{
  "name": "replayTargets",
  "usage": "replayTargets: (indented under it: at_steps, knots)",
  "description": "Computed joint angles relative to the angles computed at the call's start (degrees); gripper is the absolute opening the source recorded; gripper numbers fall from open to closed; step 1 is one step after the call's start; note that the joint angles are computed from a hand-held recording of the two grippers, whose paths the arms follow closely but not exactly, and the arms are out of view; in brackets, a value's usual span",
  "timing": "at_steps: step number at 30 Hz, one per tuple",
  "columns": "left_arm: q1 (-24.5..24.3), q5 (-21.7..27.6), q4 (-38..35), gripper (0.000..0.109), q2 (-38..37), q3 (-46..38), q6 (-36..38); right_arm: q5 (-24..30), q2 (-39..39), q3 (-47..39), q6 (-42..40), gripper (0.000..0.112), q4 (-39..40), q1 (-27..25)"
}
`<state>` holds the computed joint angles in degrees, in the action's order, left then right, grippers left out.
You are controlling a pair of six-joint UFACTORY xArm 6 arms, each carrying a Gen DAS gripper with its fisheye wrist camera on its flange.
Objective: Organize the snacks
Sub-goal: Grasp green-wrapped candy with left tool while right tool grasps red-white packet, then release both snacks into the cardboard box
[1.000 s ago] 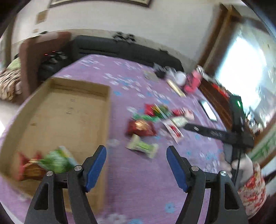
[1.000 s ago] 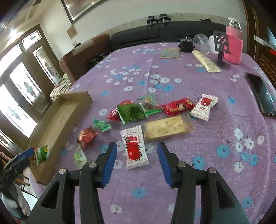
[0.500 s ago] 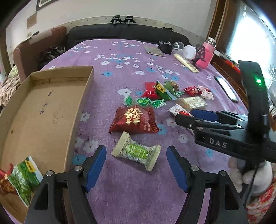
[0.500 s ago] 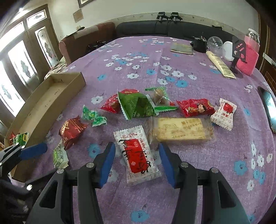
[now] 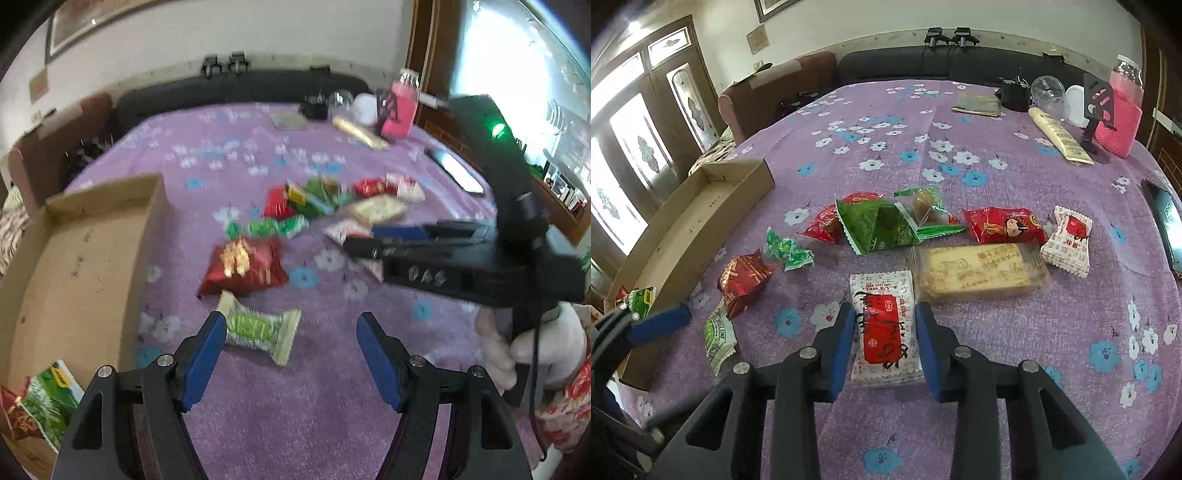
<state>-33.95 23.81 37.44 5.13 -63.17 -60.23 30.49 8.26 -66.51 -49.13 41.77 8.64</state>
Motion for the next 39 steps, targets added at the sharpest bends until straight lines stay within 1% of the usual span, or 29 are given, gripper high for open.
replayTargets:
  at_steps: [3,4,5,8,9,11,12,14,18,20,22,24,27,29,32,36,39]
  knots:
    - [1.01,0.39,-8.48,0.076,0.92,-0.26,4.45,1.55,0.32,-0.71,-0.29,0.033,1.07,-0.61]
    - [1.33,-0.40,-10.91,0.076,1.18,-0.04,5.87,1.88,0.37,-0.85,-0.31,0.033,1.26,-0.73]
    - [1.28,-0.28,-10.93,0.076,1.15,-0.15,6.05,2.03,0.36,-0.88,-0.33,0.033,1.39,-0.76]
    - [0.25,3.72,-9.06,0.076,2.95,-3.25,6.66,1.54,0.30,-0.72,-0.50,0.033,1.09,-0.69]
    - [0.02,4.60,-8.57,0.073,3.59,-4.19,6.86,1.37,0.25,-0.62,-0.51,0.033,0.99,-0.65]
    - [-0.24,5.84,-6.31,0.047,4.48,-5.58,6.14,0.78,0.04,-0.26,-0.26,0.030,0.53,-0.53]
    - [-0.21,6.07,-5.93,0.027,4.68,-5.84,6.26,0.56,-0.07,-0.09,-0.20,0.030,0.44,-0.47]
    - [0.26,3.51,-9.18,0.027,4.15,-4.66,8.15,0.98,-0.23,0.01,-0.40,0.027,0.94,-0.64]
    - [0.42,1.44,-9.98,0.026,2.47,-2.21,7.61,2.54,-0.64,0.15,-0.96,0.026,2.87,-1.13]
    - [0.86,-1.03,-10.52,0.026,0.33,0.34,6.82,3.50,-1.65,0.74,-1.92,0.025,4.56,-1.58]
    - [1.36,-3.99,-11.94,0.026,-2.77,3.49,6.52,4.14,-2.93,1.37,-2.68,0.025,6.28,-2.01]
    - [2.35,-6.63,-13.59,0.026,-6.93,7.01,6.98,6.44,-4.55,1.66,-3.30,0.025,8.75,-2.90]
    - [4.50,-8.75,-12.88,0.026,-12.68,11.31,5.45,9.40,-6.89,1.77,-3.51,0.025,10.49,-2.93]
    - [7.10,-8.39,-10.28,0.027,-16.74,14.02,2.73,11.03,-8.29,1.55,-3.27,0.025,10.19,-1.62]
    - [11.02,-5.27,-5.71,0.027,-21.41,17.02,-0.93,13.06,-9.25,0.90,-2.63,0.025,9.56,1.49]
    - [15.91,-2.89,-7.03,0.027,-24.90,20.34,1.23,15.27,-8.06,-1.21,0.10,0.026,8.42,7.27]
    - [19.71,-2.30,-8.96,0.027,-25.02,21.74,3.84,14.52,-6.05,-2.96,2.60,0.026,6.39,11.92]
